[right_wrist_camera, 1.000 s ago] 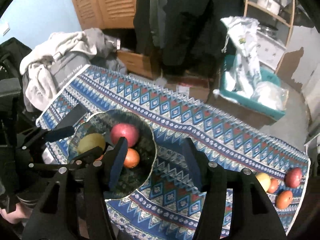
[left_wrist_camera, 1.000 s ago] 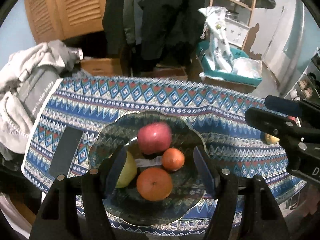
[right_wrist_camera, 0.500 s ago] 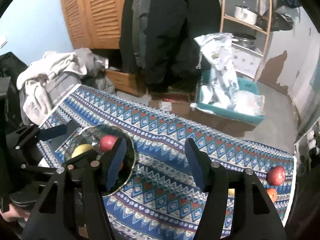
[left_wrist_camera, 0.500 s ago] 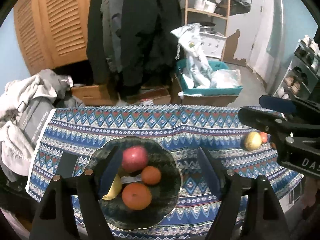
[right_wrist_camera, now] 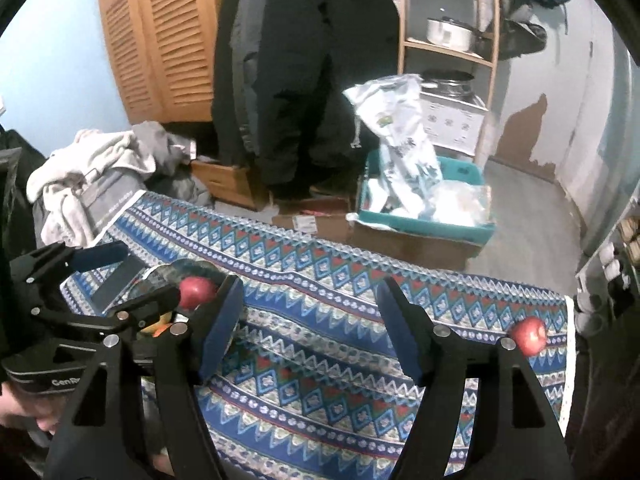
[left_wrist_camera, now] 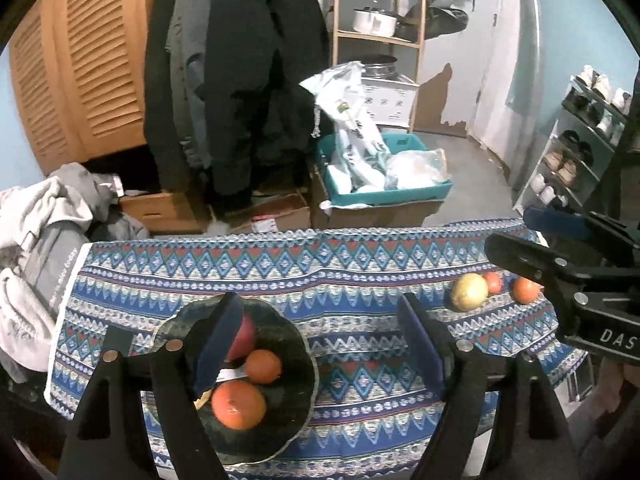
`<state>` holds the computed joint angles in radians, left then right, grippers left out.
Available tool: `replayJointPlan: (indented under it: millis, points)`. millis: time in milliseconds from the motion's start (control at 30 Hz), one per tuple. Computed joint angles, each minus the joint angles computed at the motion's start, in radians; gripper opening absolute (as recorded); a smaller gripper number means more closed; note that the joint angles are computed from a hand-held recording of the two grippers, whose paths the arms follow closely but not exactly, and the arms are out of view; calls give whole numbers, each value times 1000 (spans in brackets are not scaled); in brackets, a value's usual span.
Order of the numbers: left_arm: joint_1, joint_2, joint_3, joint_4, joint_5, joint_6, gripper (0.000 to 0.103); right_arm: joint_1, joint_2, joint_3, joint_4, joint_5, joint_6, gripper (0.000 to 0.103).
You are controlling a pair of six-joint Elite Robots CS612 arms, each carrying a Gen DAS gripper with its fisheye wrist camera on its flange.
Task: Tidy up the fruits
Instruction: 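Withdraw both open tools from the bowl back toward the remaining fruit, then move the left tool to the yellow-green pear while the right tool approaches the large orange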
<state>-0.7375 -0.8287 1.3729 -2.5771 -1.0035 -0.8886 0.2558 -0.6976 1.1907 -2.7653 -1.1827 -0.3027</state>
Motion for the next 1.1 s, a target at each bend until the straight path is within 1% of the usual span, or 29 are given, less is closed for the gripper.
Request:
replayJointPlan:
  millis: [233,533,767,933,1000,1100]
  points:
    - [-4,26,-50,24,-23,18,81,-22,-3,13,-5,-26,14,70]
    - [-12,66,-127,56,-48,64,81,-53,-6,29,-6,-58,39,72]
    - [-11,107,-196,66,-120,93,81,-82,-6,34,9,-76,60,72]
    - [-11,138,-253,98,-150,118,81,-103,-2,32,21,-96,81,72]
    - [-10,155,-282,107,-172,132,81,-108,0,33,19,-115,80,72]
    - [-6,177,-318,111,-214,143,81,-112,4,34,11,-163,77,72]
